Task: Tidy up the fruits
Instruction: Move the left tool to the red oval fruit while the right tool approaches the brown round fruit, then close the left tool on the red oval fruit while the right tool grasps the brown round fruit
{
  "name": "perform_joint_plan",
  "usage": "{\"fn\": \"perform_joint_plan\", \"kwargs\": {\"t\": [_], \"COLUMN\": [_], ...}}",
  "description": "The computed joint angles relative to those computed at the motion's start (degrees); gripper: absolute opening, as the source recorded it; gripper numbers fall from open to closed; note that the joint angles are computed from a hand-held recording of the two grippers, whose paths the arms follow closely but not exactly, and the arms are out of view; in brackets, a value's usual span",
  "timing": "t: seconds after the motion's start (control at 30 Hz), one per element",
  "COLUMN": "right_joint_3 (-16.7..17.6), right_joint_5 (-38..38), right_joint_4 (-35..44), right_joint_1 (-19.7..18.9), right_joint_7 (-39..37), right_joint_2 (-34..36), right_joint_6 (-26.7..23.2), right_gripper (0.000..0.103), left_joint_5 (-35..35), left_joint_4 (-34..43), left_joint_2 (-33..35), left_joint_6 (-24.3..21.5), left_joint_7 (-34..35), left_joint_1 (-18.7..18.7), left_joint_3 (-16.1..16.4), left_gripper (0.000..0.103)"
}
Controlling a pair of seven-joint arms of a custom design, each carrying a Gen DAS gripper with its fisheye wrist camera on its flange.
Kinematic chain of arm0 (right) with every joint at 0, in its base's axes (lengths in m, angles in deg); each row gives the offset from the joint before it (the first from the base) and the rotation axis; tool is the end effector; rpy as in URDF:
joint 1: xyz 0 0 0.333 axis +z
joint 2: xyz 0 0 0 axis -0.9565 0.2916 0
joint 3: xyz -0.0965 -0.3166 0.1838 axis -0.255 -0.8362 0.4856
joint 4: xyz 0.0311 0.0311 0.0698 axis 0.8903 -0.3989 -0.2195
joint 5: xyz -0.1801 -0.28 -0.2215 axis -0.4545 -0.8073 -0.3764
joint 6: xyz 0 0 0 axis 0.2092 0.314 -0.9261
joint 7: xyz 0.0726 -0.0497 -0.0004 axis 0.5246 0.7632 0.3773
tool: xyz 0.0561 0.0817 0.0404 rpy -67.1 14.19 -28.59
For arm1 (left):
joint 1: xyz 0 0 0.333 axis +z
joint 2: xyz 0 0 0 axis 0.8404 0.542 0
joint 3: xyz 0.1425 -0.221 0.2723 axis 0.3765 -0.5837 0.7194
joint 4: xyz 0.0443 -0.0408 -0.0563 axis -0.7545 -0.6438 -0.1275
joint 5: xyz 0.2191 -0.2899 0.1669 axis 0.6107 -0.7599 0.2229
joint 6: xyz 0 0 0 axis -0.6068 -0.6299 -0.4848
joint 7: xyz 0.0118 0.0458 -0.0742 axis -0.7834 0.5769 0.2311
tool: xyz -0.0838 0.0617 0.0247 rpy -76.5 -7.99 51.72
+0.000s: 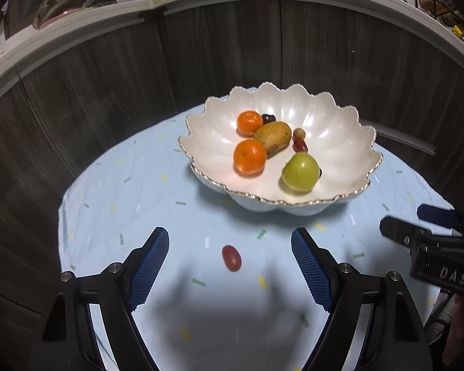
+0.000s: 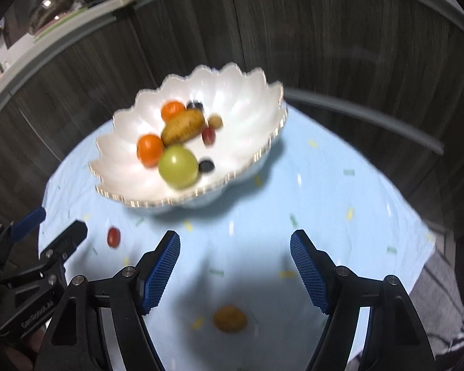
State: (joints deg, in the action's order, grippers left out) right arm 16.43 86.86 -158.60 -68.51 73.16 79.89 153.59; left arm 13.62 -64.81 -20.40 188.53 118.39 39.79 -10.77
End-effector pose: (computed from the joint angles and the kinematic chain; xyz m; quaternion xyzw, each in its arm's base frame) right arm 0.6973 0.0670 0.4656 -0.6638 0.6879 -0.1412 0.2573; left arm 0.6913 -0.2449 0.4696 -0.6189 0.6994 -0.2313 0.2725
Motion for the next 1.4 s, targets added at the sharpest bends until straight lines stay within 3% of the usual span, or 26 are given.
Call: {"fn": "perform_joint_plan", "kwargs": {"t": [0.2,0.23,0.5,1.07,1.23,1.4], "right_joint_3": [0.1,0.0,-2.6,-2.9,-3.4,-3.4], "right_joint_5": [-2.6,0.1,-5.0,-10.6,-13.1,-14.7], "right_joint_4": [0.0,-0.8,-0.7,-0.6,-0.3,-0.8], "right_joint_1": [0.1,0.4,2.7,3.7,4.7,5.1], "right_joint_7": [4.5,2.2,10.0,15.4,17.3,18.5], "right_joint_2": [0.0,0.2,0.6,0.9,1.2,0.9], "right_joint_6": [-6.2,-4.3,-9.5,-12.5,-12.8,-12.7], "right_gripper": [0.074,0.074,0.074,0.066,0.061,0.047], "left_joint_5": [-4.5,-5.5,-10.9,-20.1,-20.1,-20.2], "left_joint_4": [-1.0,-0.9,-0.5,2.7,2.7,2.6], "left_joint_2": [1.1,1.4,3.5,7.7,7.8,7.7], "left_joint_6": [1.6,1.7,2.8,2.0,2.2,1.9], "left_joint_7": [4.1,4.9,10.3,17.6,17.2,16.5], "left_joint_1": [2.0,2.3,3.0,4.2,3.5,3.4], "left_joint_3": [-1.8,-2.1,-2.5,-3.6,-2.5,-2.2], "left_gripper": [0.074,0.072,0.061,0.032,0.023,0.020]}}
